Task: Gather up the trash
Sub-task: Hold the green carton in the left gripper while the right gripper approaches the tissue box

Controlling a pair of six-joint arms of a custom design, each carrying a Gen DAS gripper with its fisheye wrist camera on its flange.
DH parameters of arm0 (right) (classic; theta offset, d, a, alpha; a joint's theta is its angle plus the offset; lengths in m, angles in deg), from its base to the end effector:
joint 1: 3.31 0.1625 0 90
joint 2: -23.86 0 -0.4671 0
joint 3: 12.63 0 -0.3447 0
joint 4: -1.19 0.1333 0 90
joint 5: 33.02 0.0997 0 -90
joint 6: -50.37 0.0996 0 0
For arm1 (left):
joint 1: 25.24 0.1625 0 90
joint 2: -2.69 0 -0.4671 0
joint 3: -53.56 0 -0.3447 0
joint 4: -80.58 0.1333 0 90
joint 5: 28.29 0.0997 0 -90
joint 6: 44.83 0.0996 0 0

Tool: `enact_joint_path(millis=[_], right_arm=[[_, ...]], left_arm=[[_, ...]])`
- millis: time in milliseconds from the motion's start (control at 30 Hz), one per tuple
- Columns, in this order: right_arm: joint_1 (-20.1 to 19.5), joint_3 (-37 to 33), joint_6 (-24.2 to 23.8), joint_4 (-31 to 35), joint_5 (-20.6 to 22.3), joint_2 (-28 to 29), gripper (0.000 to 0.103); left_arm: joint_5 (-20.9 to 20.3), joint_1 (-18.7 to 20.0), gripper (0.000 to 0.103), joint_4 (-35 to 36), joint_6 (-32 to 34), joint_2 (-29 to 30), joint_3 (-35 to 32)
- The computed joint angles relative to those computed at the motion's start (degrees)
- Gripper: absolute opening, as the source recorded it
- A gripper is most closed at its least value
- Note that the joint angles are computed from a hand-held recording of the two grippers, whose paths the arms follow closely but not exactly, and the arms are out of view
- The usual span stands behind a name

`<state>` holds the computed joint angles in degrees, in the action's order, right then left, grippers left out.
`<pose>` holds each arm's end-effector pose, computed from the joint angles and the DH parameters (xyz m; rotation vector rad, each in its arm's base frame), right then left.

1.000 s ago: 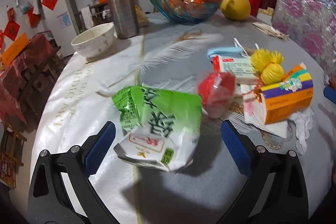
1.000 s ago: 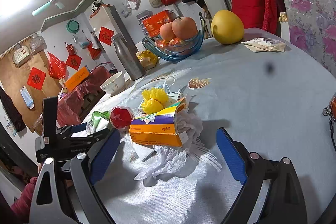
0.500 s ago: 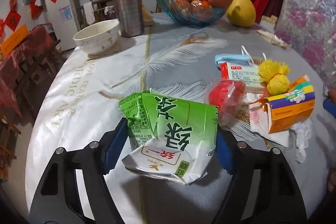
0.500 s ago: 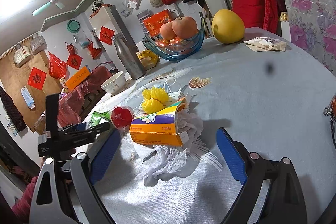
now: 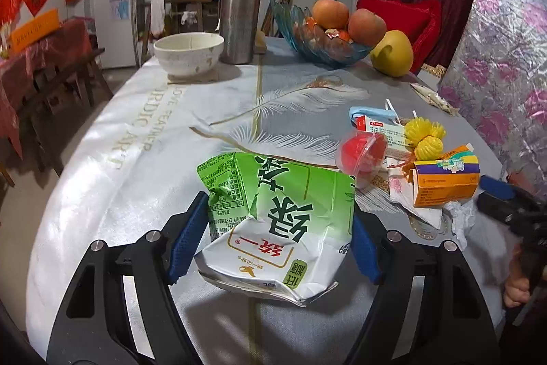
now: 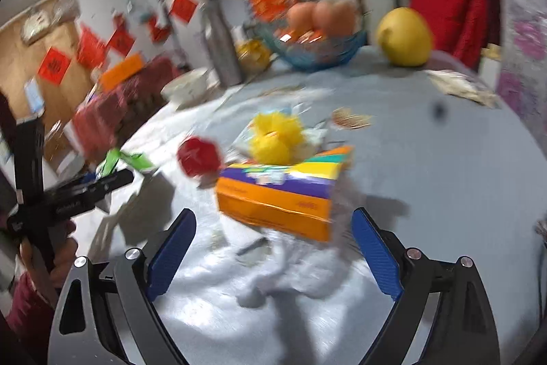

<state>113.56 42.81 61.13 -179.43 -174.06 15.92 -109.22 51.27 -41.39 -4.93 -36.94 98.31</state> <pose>0.4164 -0.6983 -0.0047 -0.1054 -2.2966 1.1928 -0.0502 -0.8481 0.3869 1.2195 2.5442 -0.6044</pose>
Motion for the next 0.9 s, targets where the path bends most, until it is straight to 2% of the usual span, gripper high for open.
enact_joint_path(millis=[33, 67, 100, 133, 167, 200, 233, 267, 367, 433, 500, 567, 633, 767, 900], right_arm=[[-0.1, -1.3, -1.0, 0.9, 0.7, 0.6, 0.082], [-0.2, -0.9, -2.7, -0.3, 3.7, 0.4, 0.074], [0.0, 0.4, -5.4, -2.5, 7.8, 0.0, 0.071], [1.0, 0.5, -8.9, -3.2, 9.4, 0.1, 0.071], [1.7, -0.4, -12.2, -4.6, 8.7, 1.0, 0.071], [2.6, -2.5, -15.0, -5.1, 5.5, 2.3, 0.072], [3.3, -5.2, -16.1, -3.5, 1.2, 3.8, 0.072], [3.4, -6.3, -15.0, -1.6, -0.8, 4.2, 0.072], [2.5, -4.9, -9.1, 1.3, 0.8, 3.0, 0.072], [2.9, -7.6, -10.5, 0.5, -1.7, 4.7, 0.072], [3.4, -8.8, -12.7, 0.1, -1.8, 5.5, 0.072], [3.8, -9.6, -15.0, 1.9, -0.5, 6.0, 0.072], [3.9, -13.3, -17.1, 4.4, -2.9, 7.8, 0.072], [3.2, -16.5, -15.6, 8.4, -4.1, 8.4, 0.072], [3.1, -24.6, -19.1, 12.8, -6.5, 11.4, 0.072]], left_arm=[[-0.5, 0.2, 0.074, 0.3, -0.4, 0.1, -0.4], [-1.1, 0.4, 0.074, 0.6, -0.9, 0.2, -0.9], [-1.6, 0.5, 0.074, 0.8, -1.2, 0.3, -1.3], [-2.1, 0.7, 0.074, 1.3, -1.7, 0.4, -1.8], [-2.2, 0.7, 0.074, 1.6, -1.9, 0.6, -2.1], [-2.2, 0.7, 0.074, 1.8, -2.1, 0.7, -2.3], [-2.2, 0.7, 0.074, 2.0, -2.1, 0.7, -2.4], [-2.2, 0.7, 0.074, 1.8, -2.0, 0.6, -2.1], [-2.4, 0.7, 0.074, 1.0, -1.8, 0.3, -1.6], [-2.4, 0.7, 0.074, 1.4, -2.2, 0.5, -2.0], [-2.4, 0.8, 0.074, 2.0, -2.4, 0.7, -2.6], [-2.4, 0.8, 0.074, 2.2, -2.2, 0.7, -2.6], [-2.5, 0.7, 0.074, 1.8, -2.0, 0.5, -2.1], [-2.3, 0.7, 0.074, 2.2, -2.2, 0.6, -2.3], [-2.2, 0.7, 0.074, 2.4, -2.3, 0.6, -2.3]])
